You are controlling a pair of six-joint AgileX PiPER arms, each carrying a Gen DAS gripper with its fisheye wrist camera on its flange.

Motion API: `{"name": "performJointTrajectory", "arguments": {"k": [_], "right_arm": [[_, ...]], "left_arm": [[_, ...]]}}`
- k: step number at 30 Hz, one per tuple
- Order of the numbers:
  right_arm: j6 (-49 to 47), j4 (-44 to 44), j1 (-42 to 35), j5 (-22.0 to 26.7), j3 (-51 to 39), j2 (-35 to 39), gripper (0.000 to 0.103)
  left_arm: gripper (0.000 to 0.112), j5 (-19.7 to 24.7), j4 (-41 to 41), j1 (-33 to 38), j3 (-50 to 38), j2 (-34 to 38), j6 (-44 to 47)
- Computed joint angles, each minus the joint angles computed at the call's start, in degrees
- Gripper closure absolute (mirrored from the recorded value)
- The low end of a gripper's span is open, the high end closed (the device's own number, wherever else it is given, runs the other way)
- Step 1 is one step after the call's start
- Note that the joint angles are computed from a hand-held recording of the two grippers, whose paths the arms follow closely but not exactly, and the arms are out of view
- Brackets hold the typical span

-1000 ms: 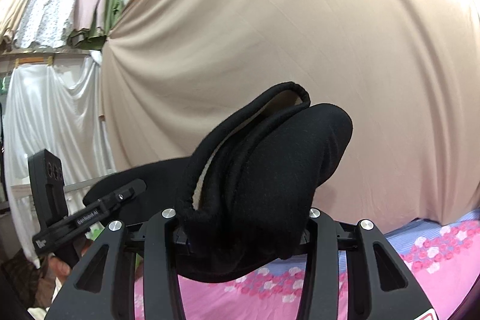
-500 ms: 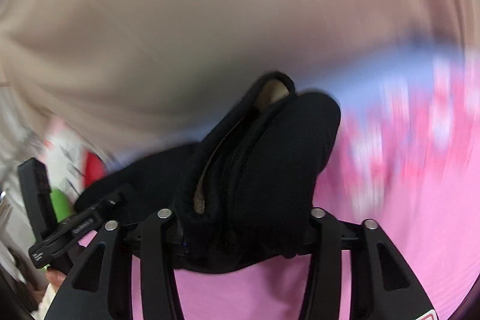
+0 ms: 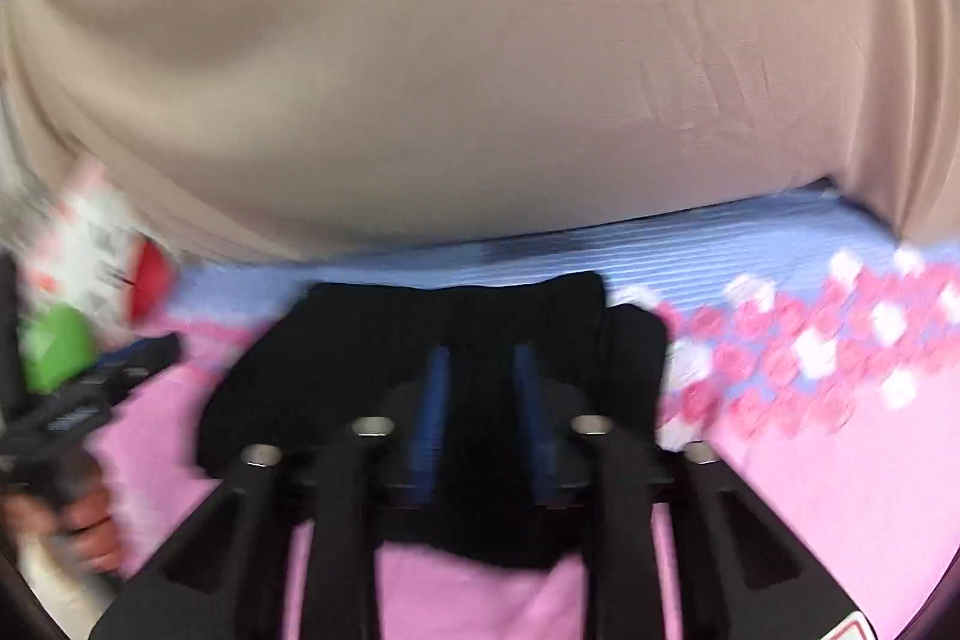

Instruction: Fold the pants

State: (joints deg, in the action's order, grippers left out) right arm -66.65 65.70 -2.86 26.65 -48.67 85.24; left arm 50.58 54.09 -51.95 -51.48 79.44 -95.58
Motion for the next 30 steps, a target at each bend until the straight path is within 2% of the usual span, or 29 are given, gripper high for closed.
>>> {"name": "performJointTrajectory", "arguments": {"k": [1,2,3,4,6,10,11,14,16,17,18,19,21,22,24,25,27,29,30], "right_arm": [[5.5,-5.3,1.7,-3.5,-1.0,2.0,0.055],[8.8,-8.4,2.2,-4.8,-1.5,3.2,0.055],[9.9,-9.2,1.0,-3.8,-1.7,4.8,0.055],[8.6,-8.4,-1.2,-1.0,-1.7,6.3,0.055],[0.1,-2.4,-5.2,3.9,0.2,6.7,0.054],[-16.5,7.5,-11.3,10.5,3.5,7.6,0.052],[-17.7,8.4,-12.4,11.9,3.4,8.6,0.052],[-14.6,7.5,-20.2,20.7,3.7,8.0,0.052],[-16.0,6.1,-23.6,21.4,5.8,5.9,0.053],[-15.6,4.8,-23.1,19.3,6.9,4.3,0.055],[-16.5,3.8,-22.0,16.7,8.1,3.6,0.064],[-16.7,2.4,-20.9,15.5,8.6,4.0,0.072],[-16.4,2.2,-19.5,15.3,8.0,6.4,0.078],[-16.6,3.3,-17.7,13.4,7.8,7.2,0.092],[-18.5,5.9,-16.4,9.8,8.4,7.3,0.095],[-19.6,8.1,-17.8,10.3,9.5,5.8,0.095],[-22.2,8.5,-23.2,15.1,9.7,6.6,0.097],[-18.6,5.7,-27.2,17.2,7.0,14.9,0.1],[-19.3,5.9,-29.0,20.5,5.9,17.0,0.099]], "left_arm": [[0.023,-0.5,-1.1,0.4,0.9,0.3,-0.7],[0.023,-1.4,-0.4,0.7,4.0,-1.6,-1.8],[0.023,-1.9,0.5,0.8,6.2,-2.8,-2.7],[0.023,-0.5,0.9,-0.5,8.1,-4.0,-3.5],[0.023,0.6,0.8,-1.2,10.5,-5.4,-3.9],[0.023,-3.9,1.1,-0.4,16.8,-9.0,-8.0],[0.023,-3.9,1.6,-1.0,17.5,-9.2,-9.4],[0.023,-2.7,2.4,-4.0,19.6,-11.5,-12.7],[0.019,-1.4,2.8,-6.0,20.3,-12.8,-14.4],[0.017,-1.2,3.3,-6.8,20.8,-13.0,-15.6],[0.017,-1.3,3.4,-7.1,21.0,-12.6,-16.3],[0.017,-1.9,3.2,-7.0,20.9,-12.2,-16.4],[0.017,-3.2,2.9,-6.9,20.5,-10.7,-16.6],[0.017,-3.6,2.6,-6.9,19.9,-9.6,-16.7],[0.017,-3.6,2.7,-8.0,19.3,-8.4,-17.3],[0.017,-3.0,2.8,-8.7,19.0,-8.1,-17.6],[0.017,-1.5,3.6,-10.2,19.1,-7.7,-18.7],[0.017,-0.7,4.8,-10.9,19.8,-7.2,-20.8],[0.017,-1.2,4.7,-10.4,19.9,-7.1,-20.7]]}}
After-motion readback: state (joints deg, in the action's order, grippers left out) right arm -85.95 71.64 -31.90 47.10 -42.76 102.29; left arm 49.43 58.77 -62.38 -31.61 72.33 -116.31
